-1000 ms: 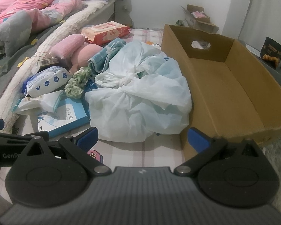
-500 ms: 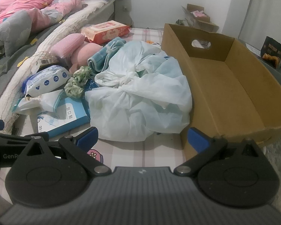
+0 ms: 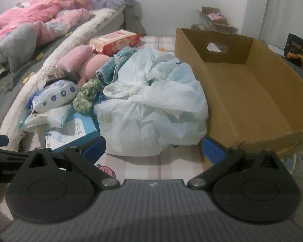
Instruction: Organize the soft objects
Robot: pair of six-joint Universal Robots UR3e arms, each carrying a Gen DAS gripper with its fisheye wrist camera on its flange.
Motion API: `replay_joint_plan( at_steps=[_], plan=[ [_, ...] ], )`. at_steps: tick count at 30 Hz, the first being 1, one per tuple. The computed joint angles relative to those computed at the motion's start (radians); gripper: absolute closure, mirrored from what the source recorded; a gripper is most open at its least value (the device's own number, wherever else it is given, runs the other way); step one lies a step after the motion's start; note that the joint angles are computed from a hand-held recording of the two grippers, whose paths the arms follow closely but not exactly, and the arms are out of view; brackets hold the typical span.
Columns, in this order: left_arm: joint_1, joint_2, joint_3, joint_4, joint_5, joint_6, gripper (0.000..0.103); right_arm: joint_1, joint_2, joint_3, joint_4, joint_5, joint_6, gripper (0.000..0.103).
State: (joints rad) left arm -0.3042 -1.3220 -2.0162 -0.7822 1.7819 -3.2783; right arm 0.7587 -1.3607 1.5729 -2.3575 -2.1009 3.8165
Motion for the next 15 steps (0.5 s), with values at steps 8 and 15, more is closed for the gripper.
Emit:
replay_joint_plan(
  at_steps=[8,15],
  plan=[
    [0.240,0.160,-0.119,0.118,-0.237,0.223,0.003,-0.141,-0.076,0.230,-0.582,0.304,-0.087,0.001],
    [0.450,0.153,-0.163,0.275,-0.444,0.364,0.007,-0.247,0.083,0.000,-0.589,0.596,-0.101,0.004]
  ],
)
